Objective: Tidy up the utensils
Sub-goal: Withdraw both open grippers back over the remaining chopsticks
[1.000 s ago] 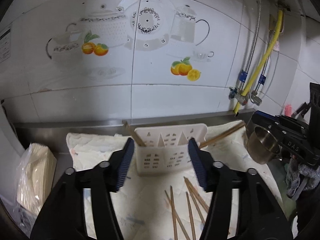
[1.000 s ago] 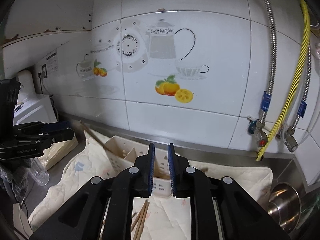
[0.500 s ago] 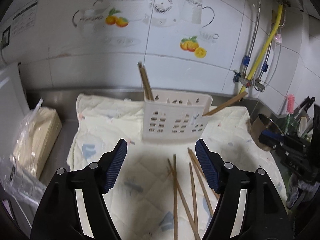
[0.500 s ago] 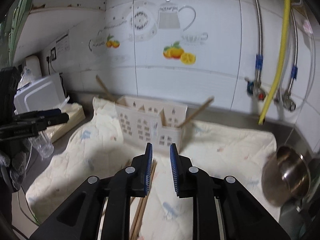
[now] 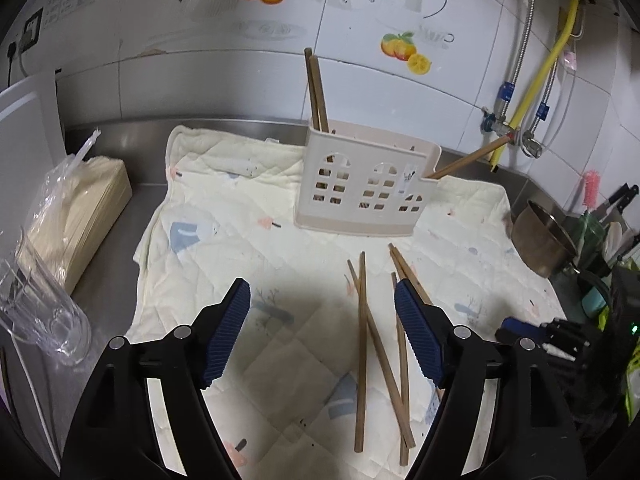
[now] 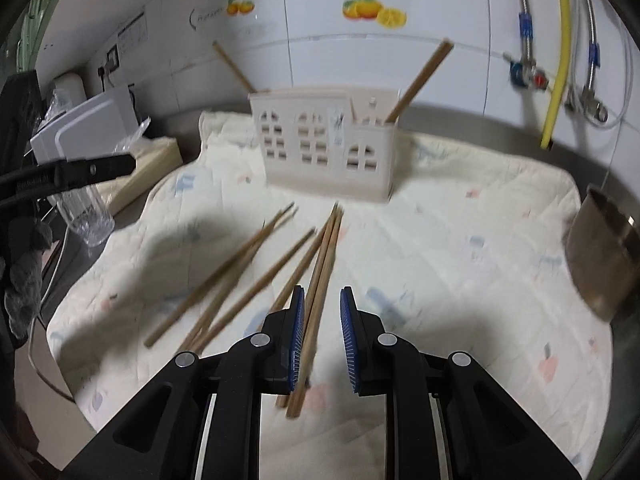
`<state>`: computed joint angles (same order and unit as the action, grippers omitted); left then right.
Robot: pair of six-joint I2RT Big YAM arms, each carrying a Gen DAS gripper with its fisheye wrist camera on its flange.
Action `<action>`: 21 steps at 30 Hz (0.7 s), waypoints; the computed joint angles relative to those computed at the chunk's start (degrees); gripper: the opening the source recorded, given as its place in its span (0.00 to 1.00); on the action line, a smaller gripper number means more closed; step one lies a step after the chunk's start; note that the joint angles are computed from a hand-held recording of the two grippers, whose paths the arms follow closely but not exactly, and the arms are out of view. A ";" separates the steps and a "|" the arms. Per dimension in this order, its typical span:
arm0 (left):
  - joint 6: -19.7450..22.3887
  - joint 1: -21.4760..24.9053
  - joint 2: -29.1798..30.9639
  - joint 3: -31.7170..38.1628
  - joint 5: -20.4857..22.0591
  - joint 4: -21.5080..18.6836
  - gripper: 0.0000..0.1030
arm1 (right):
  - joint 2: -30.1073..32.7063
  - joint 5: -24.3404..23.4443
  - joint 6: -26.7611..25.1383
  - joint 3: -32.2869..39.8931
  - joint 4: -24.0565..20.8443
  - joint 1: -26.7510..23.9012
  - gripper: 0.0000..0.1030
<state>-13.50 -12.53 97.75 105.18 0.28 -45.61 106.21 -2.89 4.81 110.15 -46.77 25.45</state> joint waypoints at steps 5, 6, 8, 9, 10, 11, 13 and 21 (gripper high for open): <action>-0.85 -0.04 -0.56 -1.29 0.11 0.27 0.76 | 0.20 -0.93 1.26 -1.65 -0.22 0.14 0.18; -0.92 -0.07 -0.61 -1.45 -0.02 0.19 0.76 | 0.31 -0.98 1.44 -1.72 -0.39 0.18 0.18; -1.17 -0.09 -0.59 -1.65 -0.34 0.05 0.78 | 0.61 -1.31 1.80 -1.83 -0.69 0.22 0.18; -1.37 -0.04 -0.60 -1.79 -0.38 -0.02 0.78 | 0.80 -1.45 1.84 -1.81 -0.83 0.22 0.18; -1.58 0.01 -0.59 -1.89 -0.36 -0.08 0.78 | 0.95 -1.59 1.88 -1.76 -0.97 0.21 0.18; -1.77 0.09 -0.61 -2.03 -0.29 -0.15 0.79 | 1.20 -1.80 1.90 -1.59 -1.22 0.20 0.18; -2.07 0.16 -0.64 -2.43 -0.30 -0.24 0.81 | 1.58 -1.93 1.89 -1.25 -1.61 0.25 0.18; -2.48 0.26 -0.55 -3.32 -0.64 -0.95 0.85 | 2.63 -2.08 2.26 -0.66 -2.82 0.24 0.17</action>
<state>-15.99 -12.27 97.20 101.86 -0.36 -46.56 108.84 -4.97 7.07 109.49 -49.58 25.69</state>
